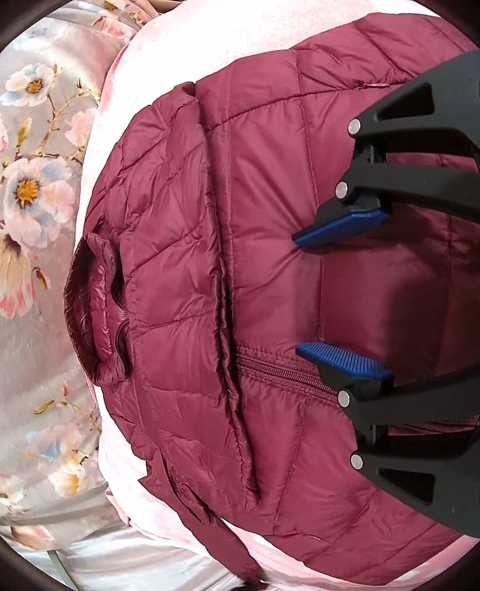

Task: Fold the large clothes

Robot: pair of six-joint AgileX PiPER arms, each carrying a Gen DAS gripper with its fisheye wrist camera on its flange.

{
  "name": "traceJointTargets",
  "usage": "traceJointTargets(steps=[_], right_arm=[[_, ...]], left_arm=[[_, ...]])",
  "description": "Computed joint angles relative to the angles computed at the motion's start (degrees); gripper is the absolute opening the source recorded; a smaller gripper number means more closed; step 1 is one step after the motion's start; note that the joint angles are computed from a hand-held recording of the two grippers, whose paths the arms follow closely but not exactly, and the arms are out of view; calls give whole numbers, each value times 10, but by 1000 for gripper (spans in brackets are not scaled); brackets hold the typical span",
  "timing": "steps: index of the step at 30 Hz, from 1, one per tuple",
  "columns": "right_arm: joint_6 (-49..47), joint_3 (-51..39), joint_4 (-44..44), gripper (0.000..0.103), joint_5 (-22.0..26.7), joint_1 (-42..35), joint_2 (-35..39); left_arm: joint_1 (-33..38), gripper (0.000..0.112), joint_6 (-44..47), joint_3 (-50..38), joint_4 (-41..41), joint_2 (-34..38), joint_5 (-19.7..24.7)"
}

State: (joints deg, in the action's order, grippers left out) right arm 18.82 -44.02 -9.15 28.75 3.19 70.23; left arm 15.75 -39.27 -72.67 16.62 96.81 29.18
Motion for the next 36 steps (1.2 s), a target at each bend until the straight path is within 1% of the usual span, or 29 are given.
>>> traceJointTargets(steps=[2, 4, 5, 7, 9, 11, 13, 14, 15, 16, 17, 18, 19, 20, 22, 23, 24, 25, 26, 29, 31, 34, 36], right_arm=[[-8, 1, 13, 52, -2, -5, -4], [-8, 0, 19, 52, 3, -12, -14], [-18, 1, 34, 52, 6, -21, -25], [-38, 0, 57, 52, 12, -36, -44], [-64, -4, 78, 52, 24, -59, -65], [-100, -8, 100, 53, 41, -95, -83], [-143, -6, 128, 54, 50, -136, -97], [-159, -3, 138, 55, 52, -153, -102], [-189, 2, 157, 56, 56, -187, -109], [-216, 6, 176, 57, 61, -213, -112], [-237, 9, 192, 57, 65, -233, -113], [-277, 10, 224, 57, 75, -268, -112], [-310, 10, 249, 57, 83, -294, -112], [-328, 11, 261, 57, 86, -307, -114], [-374, 1, 288, 58, 95, -337, -109], [-385, -4, 296, 59, 97, -341, -106], [-398, -18, 308, 62, 99, -344, -96], [-405, -35, 316, 63, 100, -342, -81], [-407, -46, 321, 65, 100, -340, -70], [-413, -103, 349, 66, 106, -329, -12], [-414, -149, 368, 66, 108, -324, 38], [-362, -212, 337, 66, 96, -301, 107], [-339, -247, 335, 66, 98, -293, 151]], left_arm=[[-63, 0, -22, -19, 46, -30, 13], [-144, 0, -8, -53, 49, -57, 33], [-200, 0, -4, -78, 54, -66, 46], [-279, 0, 3, -119, 64, -62, 60], [-380, 0, -1, -168, 80, -41, 80], [-449, 1, 19, -209, 51, -13, 88], [-517, 4, 35, -268, 10, 49, 99], [-535, 9, 32, -285, 4, 73, 103], [-566, 23, 22, -297, -6, 102, 104], [-578, 36, 34, -314, -30, 128, 111], [-590, 59, 36, -325, -45, 150, 120], [-608, 60, 16, -325, -39, 171, 120], [-620, 60, -7, -303, -26, 170, 108], [-625, 60, -16, -283, -21, 164, 99], [-616, 60, -13, -235, -42, 140, 71], [-605, 60, -13, -220, -51, 132, 61], [-588, 61, -21, -192, -54, 108, 52], [-582, 61, -51, -152, -36, 81, 38], [-565, 61, -64, -129, -30, 66, 35], [-493, 61, -80, -97, -33, 46, 42], [-429, 61, -56, -95, -76, 50, 50], [-360, 61, -46, -97, -100, 65, 55], [-321, 61, -15, -110, -139, 85, 59]])
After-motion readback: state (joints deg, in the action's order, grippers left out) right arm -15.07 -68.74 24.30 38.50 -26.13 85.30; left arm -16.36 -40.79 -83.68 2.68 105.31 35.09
